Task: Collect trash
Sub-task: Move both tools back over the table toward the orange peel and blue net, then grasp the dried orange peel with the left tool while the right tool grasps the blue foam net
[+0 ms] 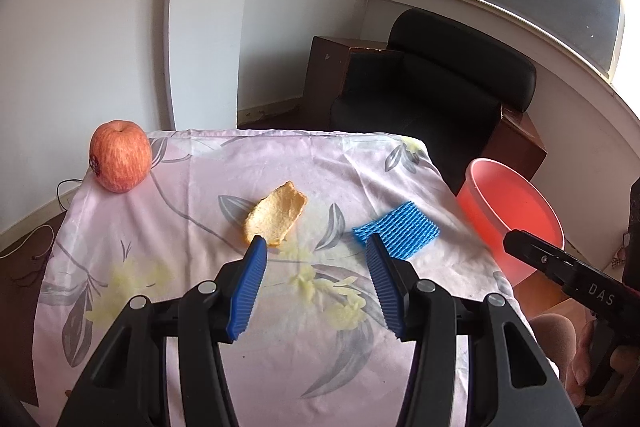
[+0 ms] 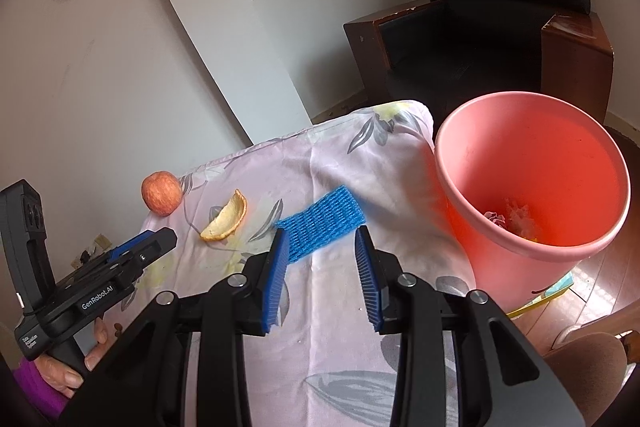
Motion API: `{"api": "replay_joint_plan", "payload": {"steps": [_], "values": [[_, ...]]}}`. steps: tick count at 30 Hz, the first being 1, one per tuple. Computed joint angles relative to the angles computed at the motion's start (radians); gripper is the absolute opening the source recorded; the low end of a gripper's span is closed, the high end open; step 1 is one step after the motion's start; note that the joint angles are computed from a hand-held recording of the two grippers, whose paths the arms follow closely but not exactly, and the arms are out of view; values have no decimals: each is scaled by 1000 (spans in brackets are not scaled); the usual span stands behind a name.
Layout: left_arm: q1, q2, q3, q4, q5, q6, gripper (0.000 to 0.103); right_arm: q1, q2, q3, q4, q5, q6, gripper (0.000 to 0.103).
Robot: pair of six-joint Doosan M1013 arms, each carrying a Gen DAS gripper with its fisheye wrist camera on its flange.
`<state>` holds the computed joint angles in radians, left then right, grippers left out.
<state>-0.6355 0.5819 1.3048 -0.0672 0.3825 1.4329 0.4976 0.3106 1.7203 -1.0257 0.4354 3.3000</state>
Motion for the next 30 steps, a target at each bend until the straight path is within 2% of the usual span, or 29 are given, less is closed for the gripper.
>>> {"api": "replay_joint_plan", "payload": {"steps": [19,24,30], "values": [[40,23,-8,96,45,-152,51,-13,49,-45,213,-37,-215,35],[50,58,-63,28,100,-87,51,-17,61,-56,276,-48,-281,35],[50,122,-157,5,161,-70,51,-22,73,-64,330,-46,-332,35]]}}
